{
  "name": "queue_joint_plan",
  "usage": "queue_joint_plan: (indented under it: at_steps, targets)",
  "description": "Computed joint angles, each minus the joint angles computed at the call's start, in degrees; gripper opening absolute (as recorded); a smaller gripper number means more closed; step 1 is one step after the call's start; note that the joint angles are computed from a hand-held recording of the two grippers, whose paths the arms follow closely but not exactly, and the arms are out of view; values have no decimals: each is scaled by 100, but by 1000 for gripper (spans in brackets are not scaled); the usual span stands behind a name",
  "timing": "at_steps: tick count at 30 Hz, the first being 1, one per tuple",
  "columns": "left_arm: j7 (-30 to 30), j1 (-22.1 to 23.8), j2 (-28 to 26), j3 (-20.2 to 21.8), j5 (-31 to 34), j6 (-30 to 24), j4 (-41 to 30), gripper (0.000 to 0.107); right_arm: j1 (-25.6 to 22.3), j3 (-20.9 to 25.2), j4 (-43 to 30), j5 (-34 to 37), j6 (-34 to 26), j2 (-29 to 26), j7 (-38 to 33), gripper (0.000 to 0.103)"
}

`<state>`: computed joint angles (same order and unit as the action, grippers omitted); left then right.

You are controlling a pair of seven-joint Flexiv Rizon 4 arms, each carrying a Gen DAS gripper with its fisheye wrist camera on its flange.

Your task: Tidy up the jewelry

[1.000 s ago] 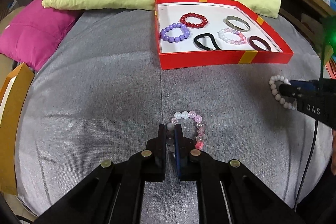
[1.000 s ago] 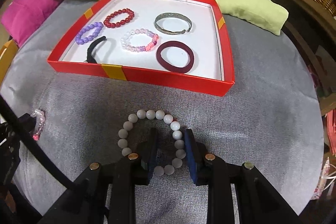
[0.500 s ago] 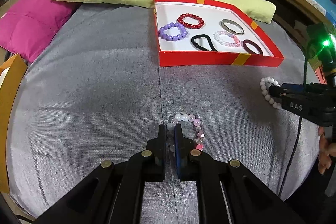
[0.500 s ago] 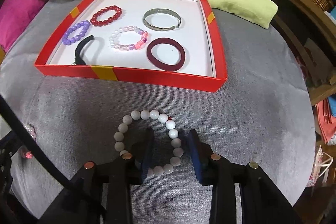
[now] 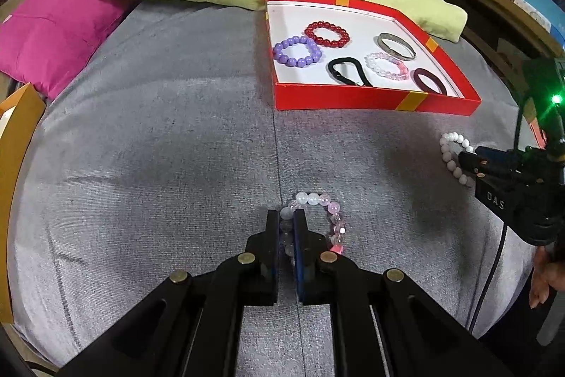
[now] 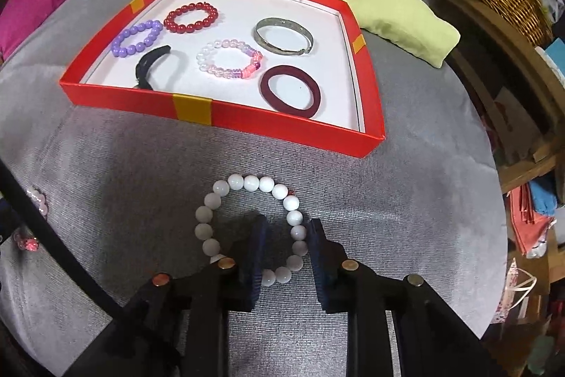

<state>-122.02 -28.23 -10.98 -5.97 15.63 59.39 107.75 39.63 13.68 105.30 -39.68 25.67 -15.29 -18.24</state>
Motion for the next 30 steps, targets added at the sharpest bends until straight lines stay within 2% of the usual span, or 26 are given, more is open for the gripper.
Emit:
queue_joint_plan:
  at_steps: [8,20,23,26,30]
  targets:
    - [-75,-33,-104,26,114,-58,-150,8,-346,-44,618,-208,1141,276,154,26]
    - [-48,-20,-134,34,-47,3,-146,8,-920,-172,1576,-625,3324,638,279,26]
    - [51,47,-143,-1,-286,129,-69,8,-1057,-236,1803,-810,3891,702,454,27]
    - [146,112,-139,-20,-539,299,33,8,-1095,-219,1833,-753,4013,709,417,27]
    - [103,68,-167,25,-488,342,19,8,-1084,-191,1797,-651,3960,693,328,26]
